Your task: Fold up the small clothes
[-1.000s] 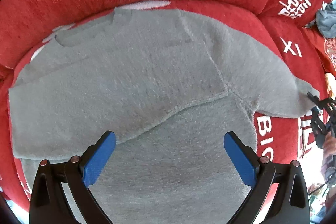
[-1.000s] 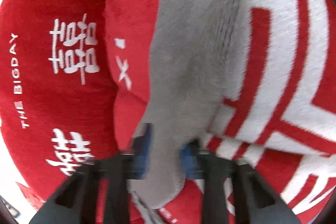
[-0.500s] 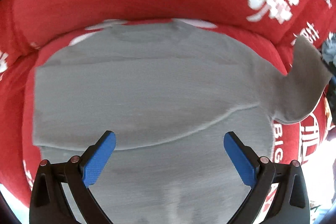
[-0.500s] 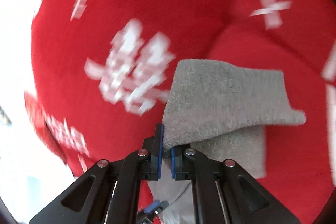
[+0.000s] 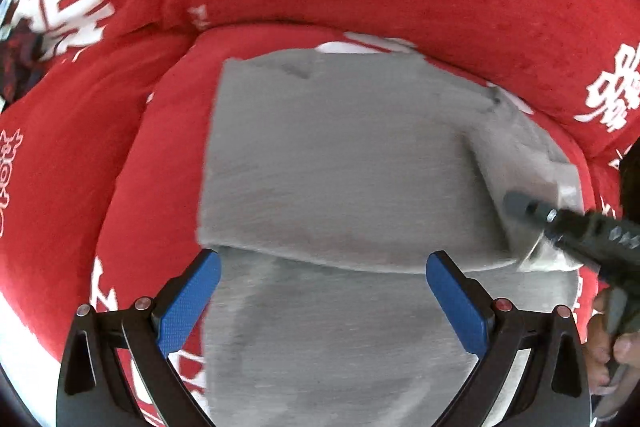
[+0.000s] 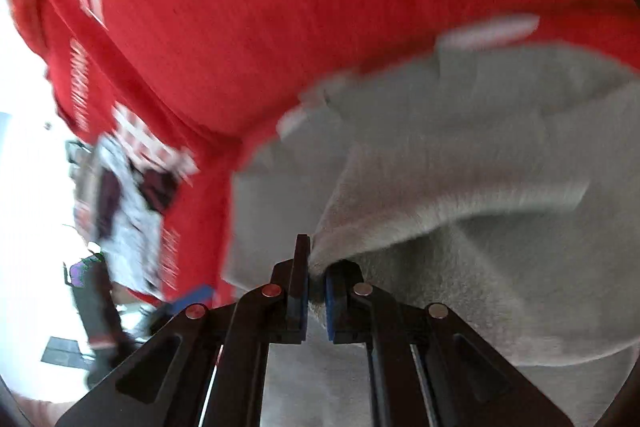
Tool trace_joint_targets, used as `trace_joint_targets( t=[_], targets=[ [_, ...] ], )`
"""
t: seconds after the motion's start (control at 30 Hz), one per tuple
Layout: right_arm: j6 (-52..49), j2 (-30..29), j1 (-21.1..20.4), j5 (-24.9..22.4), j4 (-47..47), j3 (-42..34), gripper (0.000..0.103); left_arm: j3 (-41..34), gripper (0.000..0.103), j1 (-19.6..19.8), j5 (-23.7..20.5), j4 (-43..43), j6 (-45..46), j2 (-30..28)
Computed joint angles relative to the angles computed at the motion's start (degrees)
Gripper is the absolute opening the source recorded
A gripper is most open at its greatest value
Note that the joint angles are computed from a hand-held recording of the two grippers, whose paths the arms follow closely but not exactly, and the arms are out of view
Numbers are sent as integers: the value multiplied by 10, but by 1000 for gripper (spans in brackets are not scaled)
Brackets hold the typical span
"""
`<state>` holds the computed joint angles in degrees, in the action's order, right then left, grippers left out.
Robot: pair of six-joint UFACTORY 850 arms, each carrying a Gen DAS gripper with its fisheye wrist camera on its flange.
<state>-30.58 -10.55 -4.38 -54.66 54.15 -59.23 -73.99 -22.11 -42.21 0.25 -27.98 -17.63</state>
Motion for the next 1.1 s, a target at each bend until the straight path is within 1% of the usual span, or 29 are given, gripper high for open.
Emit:
trace_joint_targets(
  t=[0.03, 0.07, 0.1, 0.13, 0.17, 0.23, 0.3, 0.33, 0.37, 0.43, 0.53, 0.6, 0.7, 0.73, 0.77, 0.83, 0.9, 0.93, 1.0, 1.07, 1.1],
  targets=[
    [29, -1, 6, 7, -21, 2, 11, 9, 103, 5, 4, -2, 1, 6],
    [51, 3, 8, 14, -31, 9, 13, 14, 103, 7, 7, -3, -1, 8],
    [68, 11, 4, 22, -30, 19, 20, 19, 103, 11, 10, -6, 1, 11],
    [79, 21, -1, 33, -24, 28, 41, 26, 103, 15, 11, -10, 5, 17],
    [82, 31, -7, 47, -9, 38, 52, 30, 103, 18, 13, -13, 9, 21],
    [85, 43, -24, 71, 43, 50, 52, 31, 103, 23, 14, -16, 14, 25],
    [102, 37, -33, 78, 63, 46, 33, 31, 103, 29, 17, -19, 20, 25],
    [107, 30, -32, 80, 63, 39, 10, 31, 103, 32, 19, -21, 22, 27],
    [97, 20, -25, 80, 66, 27, 7, 33, 103, 35, 22, -23, 23, 29],
    [66, 11, -1, 78, 55, 5, 7, 38, 103, 41, 29, -30, 30, 36],
    [37, -7, 50, 72, 1, -36, 7, 39, 103, 47, 29, -33, 35, 35],
    [40, -20, 83, 68, -46, -55, 8, 37, 103, 49, 26, -35, 35, 31],
    [83, -44, 121, 44, -137, -75, 16, 39, 103, 48, 26, -40, 34, 33],
    [90, -45, 128, 43, -152, -74, 23, 40, 103, 47, 26, -41, 34, 34],
    [86, -41, 129, 39, -156, -67, 28, 41, 103, 46, 27, -44, 37, 34],
    [63, -24, 115, 33, -132, -47, 34, 36, 103, 43, 27, -50, 48, 29],
    [61, 2, 82, 24, -115, -21, 34, 29, 103, 39, 26, -56, 57, 22],
    [72, 11, 76, 24, -112, -14, 34, 23, 103, 36, 25, -62, 64, 17],
    [98, 36, 30, 17, -109, 12, 34, 6, 103, 33, 20, -85, 86, 1],
    [135, 63, -31, 16, -118, 44, 34, -5, 103, 31, 17, -109, 101, -13],
    [151, 77, -71, 13, -116, 62, 34, -11, 103, 30, 17, -117, 103, -22]
  ],
)
